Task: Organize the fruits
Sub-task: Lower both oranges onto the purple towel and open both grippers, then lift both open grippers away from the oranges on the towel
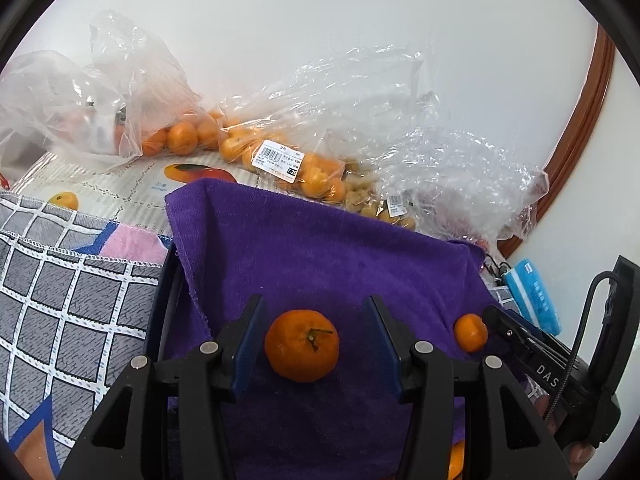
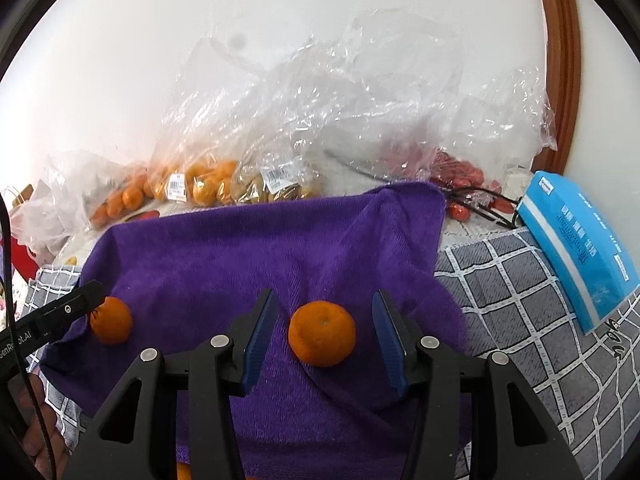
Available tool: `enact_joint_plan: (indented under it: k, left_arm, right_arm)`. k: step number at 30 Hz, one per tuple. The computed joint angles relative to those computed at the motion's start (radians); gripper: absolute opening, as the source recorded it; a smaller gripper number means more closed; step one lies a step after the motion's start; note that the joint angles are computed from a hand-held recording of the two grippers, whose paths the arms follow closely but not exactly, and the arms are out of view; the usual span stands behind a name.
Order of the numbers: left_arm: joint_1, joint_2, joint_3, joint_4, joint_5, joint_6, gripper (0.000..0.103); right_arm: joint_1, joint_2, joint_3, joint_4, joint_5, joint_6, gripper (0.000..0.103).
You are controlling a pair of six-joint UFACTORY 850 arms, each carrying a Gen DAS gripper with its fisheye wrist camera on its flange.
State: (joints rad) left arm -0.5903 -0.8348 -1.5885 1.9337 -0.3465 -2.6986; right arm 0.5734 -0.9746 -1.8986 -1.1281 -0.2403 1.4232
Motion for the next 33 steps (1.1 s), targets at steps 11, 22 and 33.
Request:
enact_joint_plan:
  k: [11,22,33]
  left_arm:
    - [-0.016,-0.002,-0.006,-0.044,-0.047,0.069,0.049]
    - [-0.023,0.008,0.014,0.060,-0.071,-0.045,0.049]
    - [-0.037,0.021,0.023,0.015,-0.130,0.035,0.049]
  right_arm:
    - [0.005,0.040,0.063,-0.370,-0.021,0.356,0.049]
    - [0.000,0.052,0.073,-0.371,-0.009,0.364,0.058]
    - [-0.008,0.065,0.088,-0.369,0.038,0.363,0.058]
